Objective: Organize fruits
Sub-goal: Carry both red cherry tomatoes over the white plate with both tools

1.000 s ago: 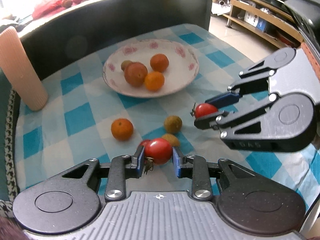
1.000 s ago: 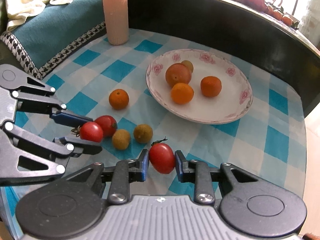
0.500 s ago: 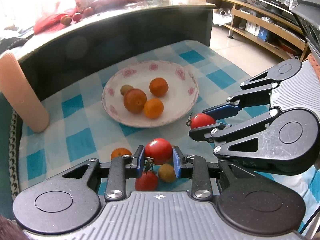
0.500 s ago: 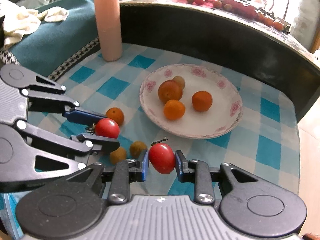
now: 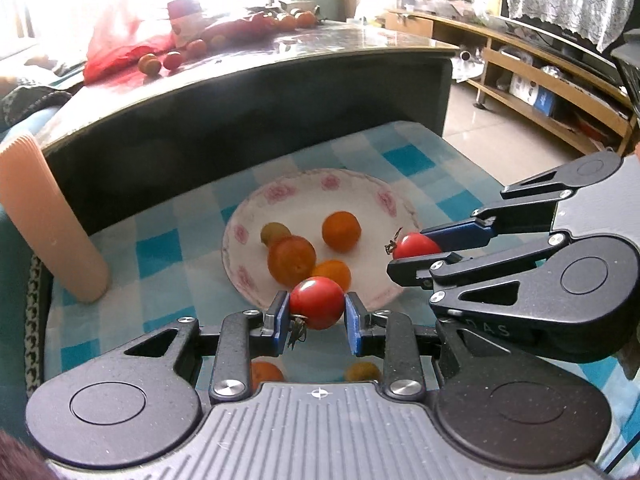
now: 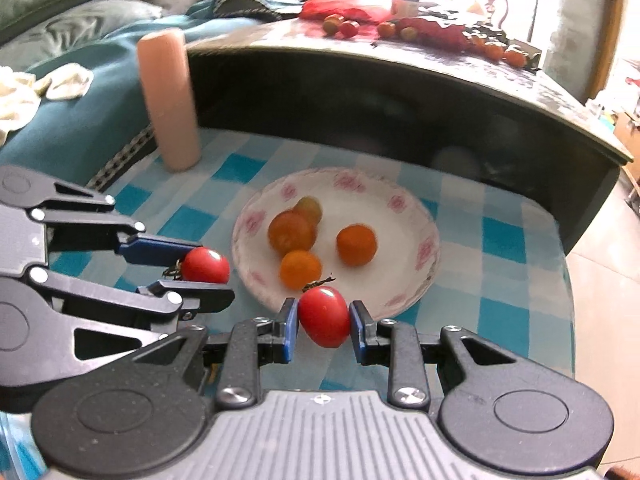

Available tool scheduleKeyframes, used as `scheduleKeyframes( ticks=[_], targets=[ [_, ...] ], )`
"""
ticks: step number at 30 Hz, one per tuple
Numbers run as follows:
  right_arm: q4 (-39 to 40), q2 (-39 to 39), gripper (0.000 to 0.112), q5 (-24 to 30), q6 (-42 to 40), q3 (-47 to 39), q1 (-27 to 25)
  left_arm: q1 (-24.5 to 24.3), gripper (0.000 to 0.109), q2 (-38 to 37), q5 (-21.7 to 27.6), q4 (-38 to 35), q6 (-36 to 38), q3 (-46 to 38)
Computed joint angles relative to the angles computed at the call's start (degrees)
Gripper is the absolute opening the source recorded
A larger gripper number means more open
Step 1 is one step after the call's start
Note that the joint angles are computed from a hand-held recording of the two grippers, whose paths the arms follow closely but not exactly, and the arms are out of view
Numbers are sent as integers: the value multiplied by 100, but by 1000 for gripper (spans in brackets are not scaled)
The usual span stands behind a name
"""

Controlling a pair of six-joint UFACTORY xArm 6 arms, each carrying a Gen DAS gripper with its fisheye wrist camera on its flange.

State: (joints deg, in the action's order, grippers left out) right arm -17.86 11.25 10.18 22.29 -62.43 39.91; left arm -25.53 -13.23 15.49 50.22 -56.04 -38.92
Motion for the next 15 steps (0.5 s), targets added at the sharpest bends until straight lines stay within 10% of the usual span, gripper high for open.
scheduleKeyframes(
  ticks=[15],
  targets=[
    [-44,809,43,123,299,-930,-147,288,35,652,-82,400,-225,-474]
  ],
)
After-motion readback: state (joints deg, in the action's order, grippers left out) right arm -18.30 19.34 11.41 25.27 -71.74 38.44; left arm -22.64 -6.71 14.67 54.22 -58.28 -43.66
